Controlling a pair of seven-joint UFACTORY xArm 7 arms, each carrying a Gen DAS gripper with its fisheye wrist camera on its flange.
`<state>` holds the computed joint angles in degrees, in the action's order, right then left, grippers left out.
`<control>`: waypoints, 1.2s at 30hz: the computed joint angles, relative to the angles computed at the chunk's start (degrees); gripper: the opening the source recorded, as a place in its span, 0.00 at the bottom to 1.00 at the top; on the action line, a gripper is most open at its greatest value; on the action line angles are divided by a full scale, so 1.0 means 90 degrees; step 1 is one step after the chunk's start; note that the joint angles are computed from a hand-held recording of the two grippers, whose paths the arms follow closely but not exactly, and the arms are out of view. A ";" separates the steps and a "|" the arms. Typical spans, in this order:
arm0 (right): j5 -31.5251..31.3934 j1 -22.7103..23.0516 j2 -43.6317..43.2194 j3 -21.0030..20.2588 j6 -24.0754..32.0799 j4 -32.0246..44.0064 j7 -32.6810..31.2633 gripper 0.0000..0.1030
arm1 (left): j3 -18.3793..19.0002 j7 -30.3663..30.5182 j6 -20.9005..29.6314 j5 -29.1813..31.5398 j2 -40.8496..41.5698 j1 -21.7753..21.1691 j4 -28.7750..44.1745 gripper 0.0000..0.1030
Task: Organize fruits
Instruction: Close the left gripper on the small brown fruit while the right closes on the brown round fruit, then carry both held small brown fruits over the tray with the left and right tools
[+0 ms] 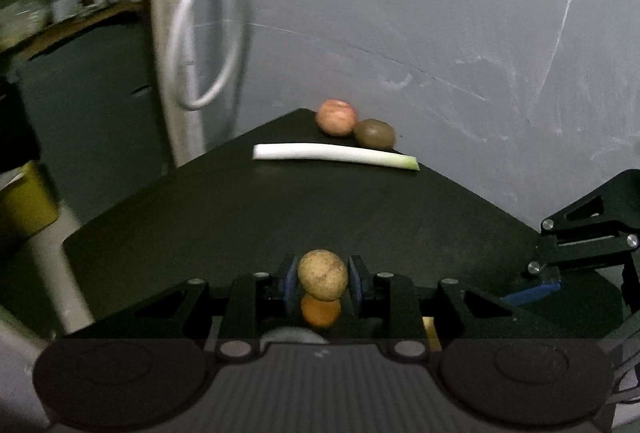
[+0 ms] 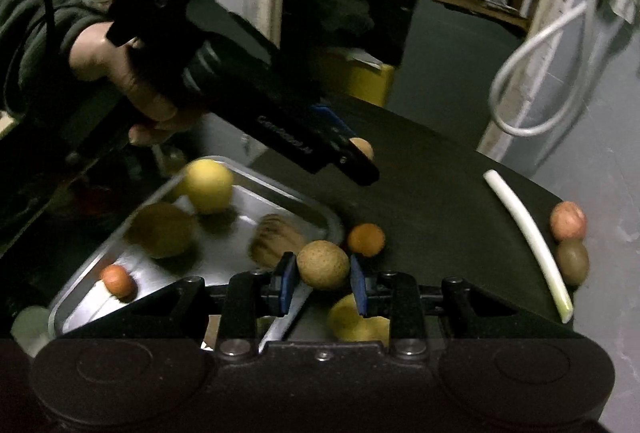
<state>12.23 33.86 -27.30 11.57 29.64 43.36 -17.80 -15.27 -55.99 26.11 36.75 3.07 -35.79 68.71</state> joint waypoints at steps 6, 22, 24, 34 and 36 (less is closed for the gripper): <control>0.0683 0.0664 -0.0498 -0.0347 0.0218 -0.0341 -0.0831 0.30 | -0.0511 -0.2121 0.0856 0.0767 -0.0889 -0.0098 -0.0726 0.28; 0.1813 0.1246 -0.1561 -0.0519 0.1348 -0.1208 -0.1947 0.30 | -0.2189 -0.5797 0.3447 0.0096 -0.1810 -0.0557 -0.1420 0.28; 0.1864 0.1215 -0.1673 -0.0512 0.1495 -0.1322 -0.1988 0.30 | -0.2250 -0.6060 0.3674 0.0029 -0.1699 -0.0695 -0.1355 0.28; 0.1971 0.1086 -0.1737 -0.0325 0.1546 -0.1701 -0.1802 0.30 | -0.1998 -0.6496 0.4215 -0.0123 -0.1048 -0.1396 -0.0938 0.28; 0.1956 0.1083 -0.1714 -0.0296 0.1537 -0.1718 -0.1738 0.30 | -0.1912 -0.6517 0.4244 -0.0155 -0.0940 -0.1525 -0.0885 0.28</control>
<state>29.83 43.61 -42.72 8.90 43.47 27.90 -33.44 -32.47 -114.64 64.30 35.36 -5.39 -49.51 60.74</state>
